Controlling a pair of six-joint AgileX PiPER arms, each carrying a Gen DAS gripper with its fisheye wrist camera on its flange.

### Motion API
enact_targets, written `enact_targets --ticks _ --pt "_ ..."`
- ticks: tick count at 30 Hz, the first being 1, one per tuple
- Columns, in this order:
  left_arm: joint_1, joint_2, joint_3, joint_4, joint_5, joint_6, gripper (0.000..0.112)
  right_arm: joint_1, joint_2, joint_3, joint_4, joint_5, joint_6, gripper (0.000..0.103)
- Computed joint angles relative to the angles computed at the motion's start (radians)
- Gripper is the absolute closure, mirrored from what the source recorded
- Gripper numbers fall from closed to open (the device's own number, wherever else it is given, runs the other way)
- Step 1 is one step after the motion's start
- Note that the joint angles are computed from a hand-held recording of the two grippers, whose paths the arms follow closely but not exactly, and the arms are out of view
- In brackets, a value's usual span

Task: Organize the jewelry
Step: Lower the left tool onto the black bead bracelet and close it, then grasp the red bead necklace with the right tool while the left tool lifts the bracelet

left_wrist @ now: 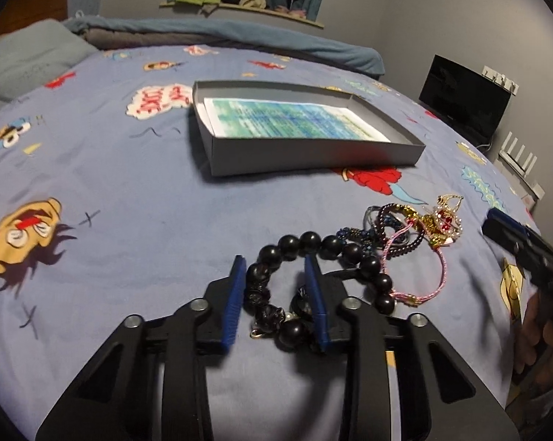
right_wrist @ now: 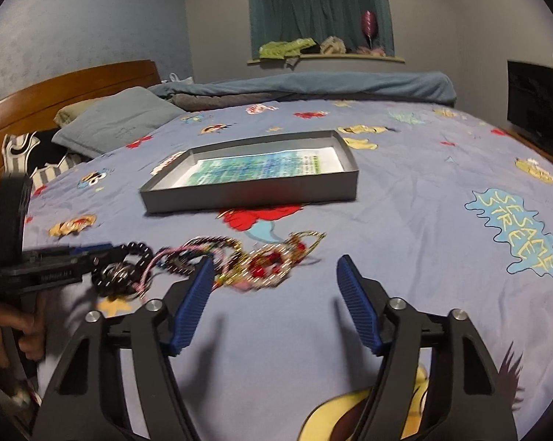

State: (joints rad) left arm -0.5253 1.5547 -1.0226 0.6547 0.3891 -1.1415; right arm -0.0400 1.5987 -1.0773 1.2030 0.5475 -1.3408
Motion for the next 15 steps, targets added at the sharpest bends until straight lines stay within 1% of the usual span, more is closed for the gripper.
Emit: enact_targets --ticks 1,3,4,5,7,8,9,11,13,14,15 --pt "0.004 0.002 0.003 0.001 -0.006 -0.004 0.089 -0.005 0.026 -0.033 -0.026 0.015 0.043 0.041" --pt "0.017 -0.008 0.027 0.003 -0.042 -0.016 0.094 -0.010 0.074 -0.095 -0.090 0.044 0.133 0.048" --pt "0.022 -0.020 0.045 0.011 -0.065 -0.028 0.096 -0.014 0.090 -0.113 -0.101 0.056 0.154 0.051" --pt "0.023 -0.023 0.047 0.014 -0.072 -0.030 0.098 -0.020 0.104 -0.127 -0.103 0.070 0.163 0.053" --pt "0.017 -0.042 0.066 0.066 -0.091 -0.072 0.098 -0.035 0.131 -0.155 -0.100 0.104 0.182 0.054" --pt "0.013 -0.049 0.071 0.081 -0.096 -0.080 0.098 -0.043 0.144 -0.171 -0.099 0.125 0.194 0.056" --pt "0.012 -0.052 0.072 0.093 -0.099 -0.086 0.098 -0.049 0.158 -0.192 -0.102 0.145 0.212 0.061" --pt "0.009 -0.066 0.077 0.129 -0.107 -0.111 0.098 -0.050 0.184 -0.231 -0.119 0.167 0.252 0.066" --pt "0.007 -0.081 0.078 0.161 -0.105 -0.134 0.098 -0.051 0.228 -0.291 -0.152 0.206 0.308 0.074" --pt "0.007 -0.089 0.081 0.178 -0.103 -0.149 0.098 -0.051 0.248 -0.315 -0.163 0.228 0.324 0.089" --pt "0.009 -0.094 0.079 0.183 -0.100 -0.149 0.098 -0.052 0.255 -0.323 -0.165 0.240 0.329 0.100"
